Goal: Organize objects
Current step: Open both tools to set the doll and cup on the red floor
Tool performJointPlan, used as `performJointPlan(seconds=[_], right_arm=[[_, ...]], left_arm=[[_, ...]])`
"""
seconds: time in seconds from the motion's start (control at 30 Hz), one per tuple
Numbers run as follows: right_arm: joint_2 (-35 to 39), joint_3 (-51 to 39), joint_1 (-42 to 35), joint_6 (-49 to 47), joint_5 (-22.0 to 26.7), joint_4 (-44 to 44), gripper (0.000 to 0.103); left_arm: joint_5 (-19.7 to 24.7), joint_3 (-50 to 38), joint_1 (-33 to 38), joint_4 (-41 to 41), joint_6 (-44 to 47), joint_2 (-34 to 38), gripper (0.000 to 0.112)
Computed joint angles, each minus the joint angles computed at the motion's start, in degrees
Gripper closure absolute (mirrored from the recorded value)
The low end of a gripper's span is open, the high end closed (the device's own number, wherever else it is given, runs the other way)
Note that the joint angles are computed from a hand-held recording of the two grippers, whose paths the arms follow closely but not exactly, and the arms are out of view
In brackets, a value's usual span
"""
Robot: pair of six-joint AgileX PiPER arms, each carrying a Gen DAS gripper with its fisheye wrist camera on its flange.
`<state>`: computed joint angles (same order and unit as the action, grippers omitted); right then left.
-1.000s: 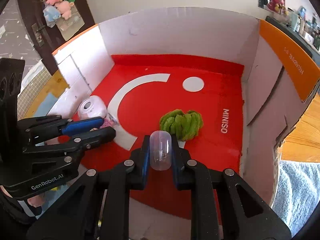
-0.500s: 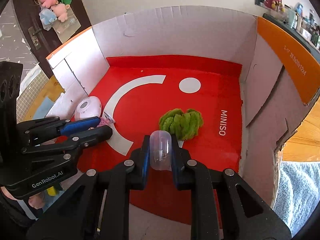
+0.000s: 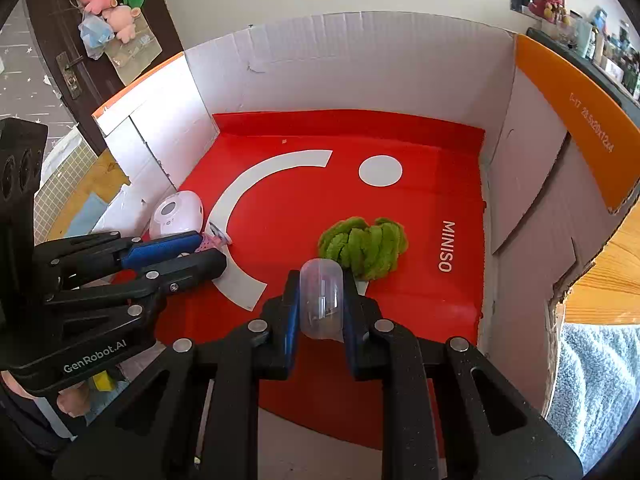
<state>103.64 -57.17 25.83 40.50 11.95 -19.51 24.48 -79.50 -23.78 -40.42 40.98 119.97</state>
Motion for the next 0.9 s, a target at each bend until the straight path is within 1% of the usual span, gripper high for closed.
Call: performJointPlan(seconds=[0.1,0.13,0.17,0.23,0.27,0.47,0.5,0.53,0.57,0.6,0.63,0.67,0.73,0.9], right_arm=[[-0.1,0.2,0.2,0.9,0.0,-0.6,0.085],[-0.2,0.3,0.3,1.5,-0.1,-1.3,0.085],[-0.3,0.4,0.3,2.1,-0.1,-1.9,0.085],[-0.1,0.3,0.5,2.8,-0.1,-2.5,0.085],[-0.2,0.3,0.6,3.2,0.0,-3.0,0.085],[-0.3,0.5,0.9,6.1,0.2,-5.7,0.085],[-0.3,0.5,1.0,6.4,0.4,-5.9,0.083],[-0.4,0.5,1.1,7.0,0.5,-6.4,0.081],[-0.6,0.7,1.3,8.5,0.6,-7.9,0.074],[-0.7,0.9,1.4,9.6,0.6,-8.9,0.057],[-0.9,1.1,1.7,13.0,0.8,-12.2,0.049],[-1.2,1.3,2.0,15.1,1.0,-14.5,0.049],[-1.3,1.5,1.9,13.9,0.7,-13.4,0.049],[-1.5,1.7,2.0,14.9,0.9,-14.3,0.049]], left_arm=[[0.0,0.0,0.0,0.0,0.0,0.0,0.088],[-0.1,0.1,0.0,0.1,-0.2,0.0,0.086],[-0.1,0.0,-0.1,0.2,-0.3,-0.1,0.084],[-0.5,0.2,-0.2,0.5,-0.5,-0.2,0.072],[-0.8,0.4,-0.4,0.6,-0.6,-0.3,0.071],[-1.4,0.8,-0.3,0.2,-0.2,-1.0,0.071],[-1.3,0.8,-0.3,0.1,-0.1,-1.1,0.070],[-1.2,0.9,-0.2,-0.3,0.2,-1.2,0.068],[-1.2,1.1,-0.1,-0.7,0.6,-1.4,0.067],[-1.3,1.3,-0.1,-0.9,0.8,-1.6,0.065],[-1.5,1.7,-0.1,-1.2,1.1,-1.9,0.065],[-1.6,2.0,-0.1,-1.5,1.5,-2.1,0.065],[-1.7,2.3,0.1,-2.1,2.1,-2.6,0.065],[-1.8,3.1,0.3,-2.7,2.8,-3.2,0.065]])
